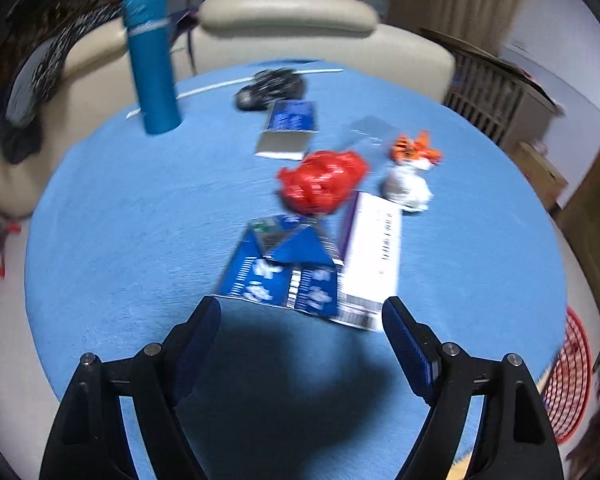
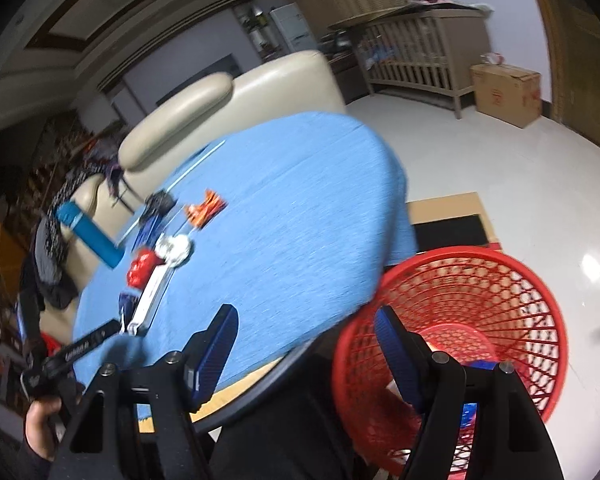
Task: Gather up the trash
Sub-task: 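Return the left gripper to the table and grasp the blue-white carton, then grasp the white medicine box with the right gripper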
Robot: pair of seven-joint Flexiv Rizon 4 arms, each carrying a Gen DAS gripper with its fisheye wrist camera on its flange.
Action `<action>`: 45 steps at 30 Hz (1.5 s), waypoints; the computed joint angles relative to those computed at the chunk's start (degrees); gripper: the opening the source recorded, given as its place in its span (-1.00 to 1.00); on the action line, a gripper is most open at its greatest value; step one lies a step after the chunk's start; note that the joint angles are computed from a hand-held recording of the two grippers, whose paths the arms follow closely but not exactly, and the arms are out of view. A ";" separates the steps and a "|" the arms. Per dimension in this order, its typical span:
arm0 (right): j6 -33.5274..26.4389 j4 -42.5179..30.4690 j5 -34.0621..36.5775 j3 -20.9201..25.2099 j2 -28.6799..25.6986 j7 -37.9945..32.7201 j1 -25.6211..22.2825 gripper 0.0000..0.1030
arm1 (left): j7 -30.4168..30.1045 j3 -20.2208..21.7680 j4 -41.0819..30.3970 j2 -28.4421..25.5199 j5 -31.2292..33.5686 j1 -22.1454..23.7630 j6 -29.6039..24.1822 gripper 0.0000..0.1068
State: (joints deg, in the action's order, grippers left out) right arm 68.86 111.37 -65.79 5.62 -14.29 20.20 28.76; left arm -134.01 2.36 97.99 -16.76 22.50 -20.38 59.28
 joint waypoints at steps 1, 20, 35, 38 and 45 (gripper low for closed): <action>-0.31 -1.06 1.18 0.41 -0.93 -1.57 0.28 0.44 | 0.23 -0.22 0.08 -0.22 -0.97 0.52 0.53 0.56; -6.85 -18.21 23.24 0.52 -13.72 -27.66 8.21 0.44 | 12.21 -1.25 2.24 -2.66 -12.57 4.95 11.13 -0.56; -12.80 -36.07 35.67 -0.83 -24.54 -44.46 13.18 0.44 | 19.96 -1.43 9.56 -1.58 -22.38 7.16 18.69 -0.70; -13.92 -38.93 37.49 -0.75 -26.16 -46.11 13.27 0.44 | 21.55 -2.23 12.13 -0.36 -25.08 8.24 21.07 -0.71; -17.28 -52.84 44.07 1.47 -34.32 -52.83 13.23 0.44 | 18.43 1.35 14.27 1.39 -23.12 6.11 22.48 -0.70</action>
State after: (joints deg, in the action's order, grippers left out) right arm 51.58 58.53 -21.72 7.09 -48.62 -32.63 41.99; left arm -115.57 3.71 112.26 -15.38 -0.62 -14.27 81.77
